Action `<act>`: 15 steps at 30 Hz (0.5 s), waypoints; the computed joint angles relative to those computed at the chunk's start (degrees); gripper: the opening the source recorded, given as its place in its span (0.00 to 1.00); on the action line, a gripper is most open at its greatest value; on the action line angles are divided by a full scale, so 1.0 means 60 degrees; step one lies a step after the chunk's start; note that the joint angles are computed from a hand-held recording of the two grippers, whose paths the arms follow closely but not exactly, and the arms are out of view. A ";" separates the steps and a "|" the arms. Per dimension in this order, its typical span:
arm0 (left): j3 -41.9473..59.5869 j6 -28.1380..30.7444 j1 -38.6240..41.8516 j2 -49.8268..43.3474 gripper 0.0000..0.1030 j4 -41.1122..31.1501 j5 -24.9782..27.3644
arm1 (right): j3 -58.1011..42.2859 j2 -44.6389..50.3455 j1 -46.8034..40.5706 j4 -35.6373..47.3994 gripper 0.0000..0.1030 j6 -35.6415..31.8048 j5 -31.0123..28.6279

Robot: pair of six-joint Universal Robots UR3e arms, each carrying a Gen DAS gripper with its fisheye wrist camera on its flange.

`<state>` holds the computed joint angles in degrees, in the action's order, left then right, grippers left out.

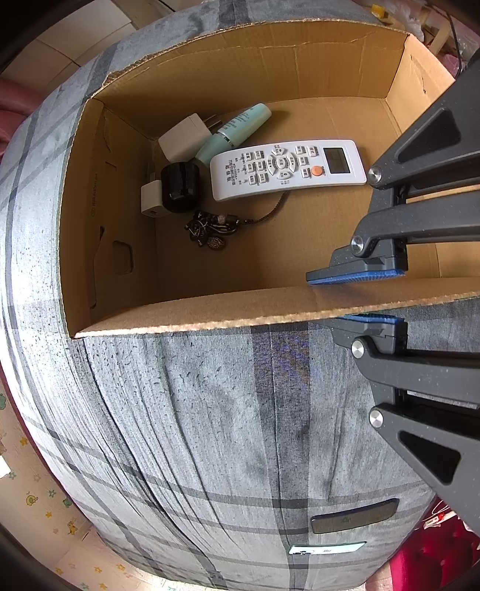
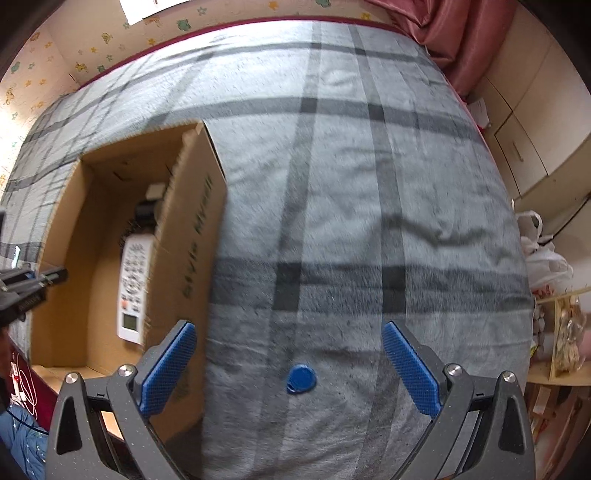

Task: Organize rigid objects
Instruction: 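Move the right gripper to the blue round tag on the bed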

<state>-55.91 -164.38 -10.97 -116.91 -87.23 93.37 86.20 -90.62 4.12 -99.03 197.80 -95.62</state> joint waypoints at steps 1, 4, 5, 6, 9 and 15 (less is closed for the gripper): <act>0.0005 0.0000 -0.0018 -0.0012 0.14 0.0006 0.0021 | 0.0253 -0.0077 0.0008 -0.0089 1.00 0.0020 -0.0023; 0.0039 -0.0007 -0.0037 -0.0028 0.14 -0.0007 0.0024 | 0.0929 -0.0274 -0.0017 -0.0305 1.00 0.0045 -0.0011; 0.0049 -0.0010 -0.0031 -0.0030 0.14 -0.0016 0.0015 | 0.1235 -0.0336 -0.0036 -0.0368 1.00 0.0049 -0.0003; 0.0040 -0.0007 -0.0025 -0.0026 0.14 -0.0010 0.0013 | 0.1411 -0.0371 -0.0065 -0.0408 1.00 0.0054 0.0021; 0.0051 0.0027 -0.0024 -0.0027 0.14 -0.0017 0.0024 | 0.2213 -0.0550 -0.0192 -0.0664 1.00 0.0158 0.0154; 0.0053 0.0088 -0.0005 -0.0012 0.14 -0.0030 0.0005 | 0.3269 -0.0505 -0.0335 -0.1126 1.00 0.0399 0.0195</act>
<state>-55.59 -163.85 -11.00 -116.97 -87.41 93.40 105.81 -93.65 2.11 -105.78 200.19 -94.45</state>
